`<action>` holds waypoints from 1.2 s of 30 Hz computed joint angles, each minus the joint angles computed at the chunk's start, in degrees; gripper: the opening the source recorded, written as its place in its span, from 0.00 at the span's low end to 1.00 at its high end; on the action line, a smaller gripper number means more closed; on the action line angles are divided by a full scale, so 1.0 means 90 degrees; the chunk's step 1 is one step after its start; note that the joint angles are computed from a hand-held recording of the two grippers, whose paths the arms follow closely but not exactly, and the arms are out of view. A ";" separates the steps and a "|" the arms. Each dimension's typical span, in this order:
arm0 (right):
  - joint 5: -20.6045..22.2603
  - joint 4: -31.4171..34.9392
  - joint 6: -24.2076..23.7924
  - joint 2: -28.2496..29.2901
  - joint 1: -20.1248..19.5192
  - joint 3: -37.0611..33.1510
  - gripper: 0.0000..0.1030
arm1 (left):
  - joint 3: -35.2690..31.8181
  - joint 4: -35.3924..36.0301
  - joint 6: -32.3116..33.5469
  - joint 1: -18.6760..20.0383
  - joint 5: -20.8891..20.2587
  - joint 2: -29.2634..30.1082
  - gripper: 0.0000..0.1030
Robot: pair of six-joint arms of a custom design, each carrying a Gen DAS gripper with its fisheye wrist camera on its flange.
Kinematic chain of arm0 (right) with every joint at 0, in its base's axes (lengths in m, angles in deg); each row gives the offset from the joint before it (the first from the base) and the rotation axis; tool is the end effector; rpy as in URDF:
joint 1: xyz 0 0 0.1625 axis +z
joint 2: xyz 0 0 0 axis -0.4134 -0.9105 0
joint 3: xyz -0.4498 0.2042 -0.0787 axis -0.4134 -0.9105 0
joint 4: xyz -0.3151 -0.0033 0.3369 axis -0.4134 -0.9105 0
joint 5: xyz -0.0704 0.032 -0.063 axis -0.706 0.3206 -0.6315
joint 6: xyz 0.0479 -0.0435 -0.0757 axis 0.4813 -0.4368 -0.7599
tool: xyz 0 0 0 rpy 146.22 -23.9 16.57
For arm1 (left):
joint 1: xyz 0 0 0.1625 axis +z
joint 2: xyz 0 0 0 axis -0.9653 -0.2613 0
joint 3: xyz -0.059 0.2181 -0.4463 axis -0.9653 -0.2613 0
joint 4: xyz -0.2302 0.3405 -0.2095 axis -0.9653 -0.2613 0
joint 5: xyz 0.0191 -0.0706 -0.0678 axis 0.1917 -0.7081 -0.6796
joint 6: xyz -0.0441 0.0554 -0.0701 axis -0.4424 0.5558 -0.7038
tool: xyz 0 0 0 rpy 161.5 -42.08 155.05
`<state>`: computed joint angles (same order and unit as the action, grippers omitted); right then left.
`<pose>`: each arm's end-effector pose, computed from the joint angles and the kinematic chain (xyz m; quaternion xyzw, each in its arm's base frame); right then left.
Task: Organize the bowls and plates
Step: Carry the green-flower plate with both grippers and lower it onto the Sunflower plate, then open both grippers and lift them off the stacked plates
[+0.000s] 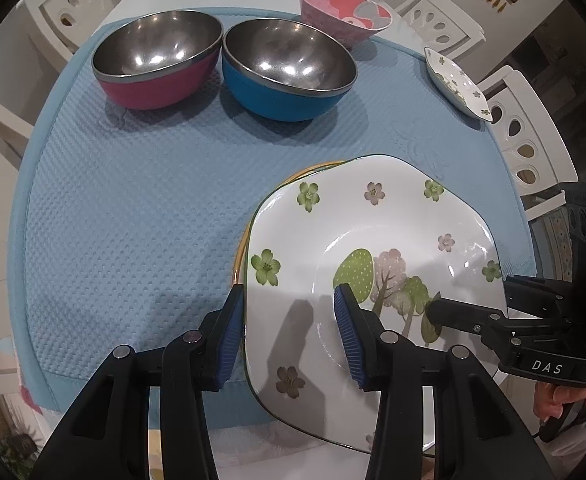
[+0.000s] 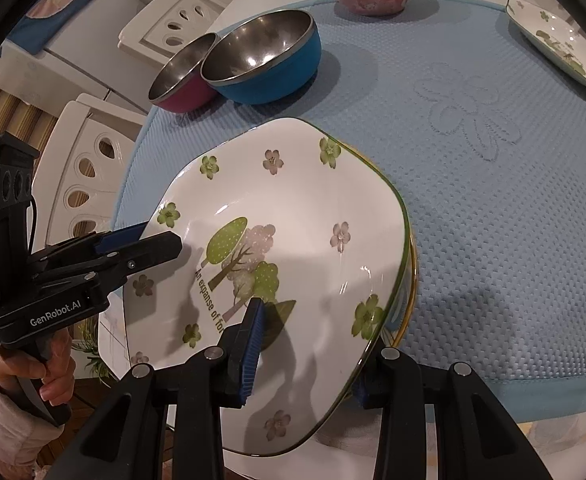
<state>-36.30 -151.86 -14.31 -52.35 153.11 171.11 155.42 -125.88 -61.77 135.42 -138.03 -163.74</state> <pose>0.4538 -0.4203 -0.0073 0.0176 -0.9752 0.0926 0.2005 -0.0519 -0.4506 0.4083 0.1865 0.9568 -0.0471 0.2179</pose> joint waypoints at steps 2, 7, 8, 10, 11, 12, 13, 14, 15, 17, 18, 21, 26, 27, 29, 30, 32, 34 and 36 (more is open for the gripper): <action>0.0030 0.0045 -0.0005 -0.0001 -0.0026 -0.0010 0.36 | -0.0008 0.0029 -0.0041 0.0002 0.0014 0.0024 0.40; 0.0036 0.0233 -0.0008 0.0008 -0.0079 -0.0078 0.36 | 0.0029 0.0023 -0.0106 0.0009 0.0009 0.0034 0.40; 0.0032 0.0291 -0.0012 0.0013 -0.0089 -0.0098 0.36 | 0.0032 0.0020 -0.0108 0.0019 -0.0007 0.0035 0.40; 0.0040 0.0400 -0.0042 0.0026 -0.0112 -0.0136 0.35 | 0.0036 0.0001 -0.0128 0.0039 -0.0034 0.0035 0.40; 0.0045 0.0414 -0.0051 0.0026 -0.0118 -0.0137 0.35 | 0.0038 -0.0011 -0.0142 0.0043 -0.0041 0.0037 0.40; 0.0054 0.0423 -0.0056 0.0026 -0.0127 -0.0134 0.35 | 0.0041 -0.0017 -0.0166 0.0038 -0.0033 0.0044 0.40; 0.0072 0.0437 -0.0046 0.0023 -0.0143 -0.0130 0.36 | 0.0044 -0.0026 -0.0173 0.0038 -0.0031 0.0050 0.40; 0.0093 0.0436 -0.0035 0.0022 -0.0155 -0.0126 0.36 | 0.0054 -0.0036 -0.0201 0.0026 -0.0016 0.0060 0.40; 0.0111 0.0438 -0.0031 0.0028 -0.0165 -0.0131 0.35 | 0.0062 -0.0046 -0.0221 0.0023 -0.0015 0.0065 0.40; 0.0140 0.0488 -0.0039 0.0031 -0.0175 -0.0146 0.35 | 0.0083 -0.0110 -0.0259 0.0041 -0.0044 0.0072 0.40; 0.0171 0.0513 -0.0048 0.0028 -0.0182 -0.0151 0.35 | 0.0086 -0.0120 -0.0281 0.0044 -0.0045 0.0075 0.40; 0.0221 0.0596 -0.0079 0.0024 -0.0198 -0.0180 0.35 | 0.0081 -0.0137 -0.0379 0.0049 -0.0042 0.0094 0.40; 0.0360 0.0863 -0.0140 0.0017 -0.0241 -0.0278 0.35 | 0.0037 -0.0029 -0.0479 -0.0016 0.0082 0.0138 0.40; 0.0401 0.0901 -0.0164 0.0013 -0.0246 -0.0291 0.35 | 0.0026 -0.0017 -0.0499 -0.0030 0.0089 0.0140 0.39; 0.0366 0.1132 -0.0164 0.0005 -0.0236 -0.0370 0.35 | -0.0010 0.0028 -0.0557 -0.0048 0.0099 0.0159 0.39; 0.0353 0.1263 -0.0152 0.0010 -0.0229 -0.0424 0.35 | -0.0022 0.0043 -0.0575 -0.0062 0.0127 0.0171 0.39; 0.0341 0.1374 -0.0148 -0.0025 -0.0231 -0.0460 0.35 | -0.0028 0.0033 -0.0570 -0.0079 0.0160 0.0179 0.40; 0.0342 0.1397 -0.0164 -0.0072 -0.0247 -0.0449 0.35 | -0.0044 0.0033 -0.0597 -0.0067 0.0123 0.0204 0.40; 0.0296 0.1486 -0.0144 -0.0099 -0.0261 -0.0453 0.35 | -0.0034 0.0040 -0.0632 -0.0080 0.0148 0.0218 0.40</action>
<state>-33.64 -138.48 -15.60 -53.24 150.76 167.04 155.11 -125.52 -67.46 134.71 -136.70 -161.78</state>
